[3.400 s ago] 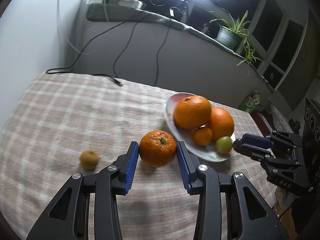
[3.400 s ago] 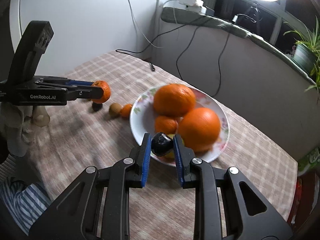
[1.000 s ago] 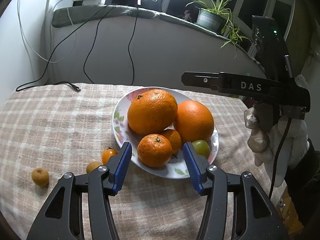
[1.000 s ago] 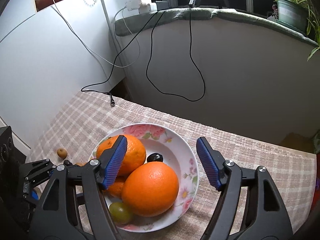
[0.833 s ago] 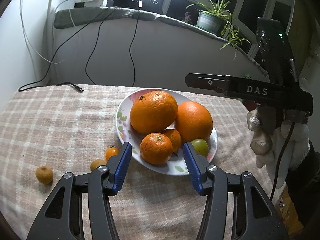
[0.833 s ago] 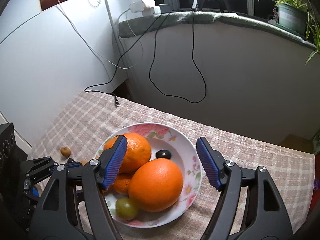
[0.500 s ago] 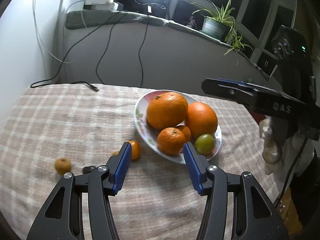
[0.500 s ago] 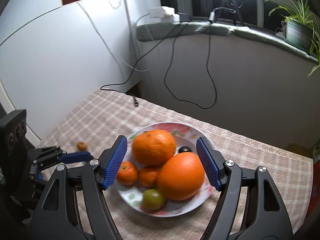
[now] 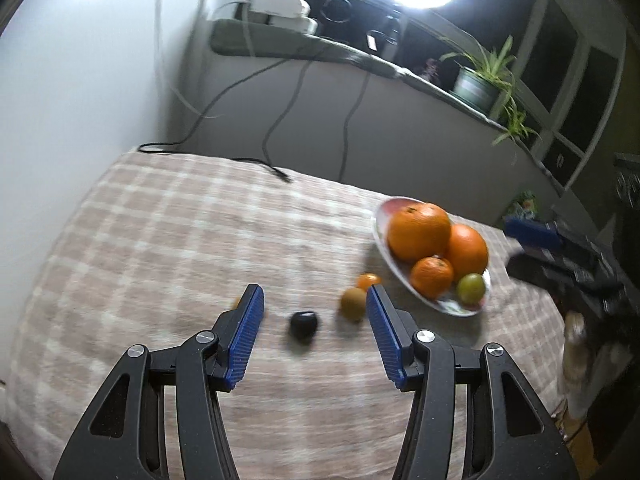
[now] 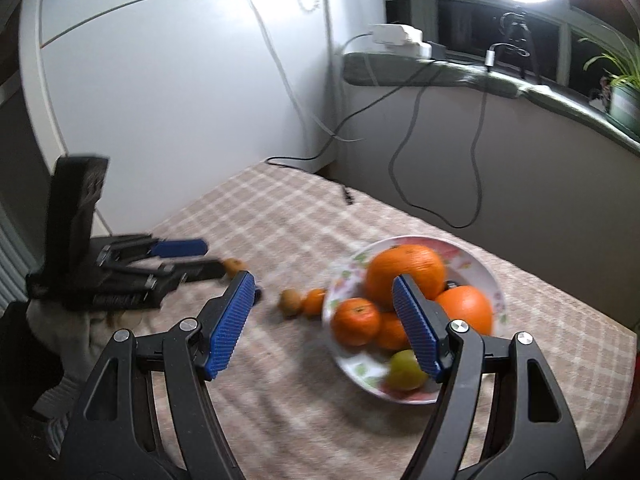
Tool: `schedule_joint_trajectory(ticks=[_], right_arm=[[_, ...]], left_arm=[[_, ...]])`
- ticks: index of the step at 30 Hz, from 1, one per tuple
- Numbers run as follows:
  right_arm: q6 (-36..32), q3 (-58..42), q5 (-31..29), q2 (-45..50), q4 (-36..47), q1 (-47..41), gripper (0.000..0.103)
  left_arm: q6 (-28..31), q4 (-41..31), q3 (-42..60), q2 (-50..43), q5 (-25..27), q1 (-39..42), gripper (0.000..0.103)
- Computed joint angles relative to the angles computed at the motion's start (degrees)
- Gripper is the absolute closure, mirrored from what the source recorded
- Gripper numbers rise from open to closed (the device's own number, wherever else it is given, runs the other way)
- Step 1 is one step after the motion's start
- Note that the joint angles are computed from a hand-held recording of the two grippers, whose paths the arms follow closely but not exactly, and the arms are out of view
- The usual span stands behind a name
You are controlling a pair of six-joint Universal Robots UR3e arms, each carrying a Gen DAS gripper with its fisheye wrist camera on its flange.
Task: Organize fruits
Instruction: 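Move the right gripper to another dark plum while the left gripper approaches a brown kiwi, then close the right gripper on the dark plum while the left gripper straddles the kiwi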
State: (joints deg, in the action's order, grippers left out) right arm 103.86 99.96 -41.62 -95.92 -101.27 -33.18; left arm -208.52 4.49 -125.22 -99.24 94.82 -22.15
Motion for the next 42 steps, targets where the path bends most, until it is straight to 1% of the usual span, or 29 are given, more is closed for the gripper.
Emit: schedule_joint_trajectory(ticks=[4,10,12,13,15,19,21,27,33,42], right_arm=[[-2.37,4.98,-0.81,-3.45,-0.36,1.06,0.029],[-4.95,13.18,-4.91,-7.28,-8.66,4.88,0.029],[-5.07,13.9,-6.09,-7.35,-10.0,6.09,0.036],[-5.01,13.95,-6.84,-7.15,-10.37,6.89,0.039],[-4.71,14.46,-7.85,-6.78,-11.61,8.24,0.043],[-2.57,14.92,-9.63,-4.67,-14.48,11.22,0.047],[-1.23,14.92,-10.44,-3.3,-15.98,12.66,0.052],[5.04,14.08,-12.62,2.59,-21.76,17.37,0.059],[10.74,12.6,-14.75,8.15,-27.96,21.08,0.062],[15.7,10.2,-17.49,13.93,-33.07,24.76,0.063]], left_arm=[[0.43,1.32,-4.18,2.81,-1.7,2.77,0.051],[1.68,3.2,-7.78,3.64,-3.81,4.47,0.053],[2.01,4.0,-8.57,2.94,-4.44,4.71,0.054],[2.1,4.05,-8.63,2.71,-4.67,4.85,0.055],[2.27,4.83,-9.03,1.67,-5.37,5.2,0.061],[2.79,5.07,-8.92,0.67,-6.07,5.7,0.062],[3.17,5.04,-8.47,0.15,-6.39,5.97,0.062],[4.31,4.15,-6.52,-1.87,-6.63,6.92,0.062],[4.99,4.39,-6.18,-3.26,-8.18,8.21,0.063],[5.36,4.35,-4.95,-5.36,-9.24,8.44,0.07]])
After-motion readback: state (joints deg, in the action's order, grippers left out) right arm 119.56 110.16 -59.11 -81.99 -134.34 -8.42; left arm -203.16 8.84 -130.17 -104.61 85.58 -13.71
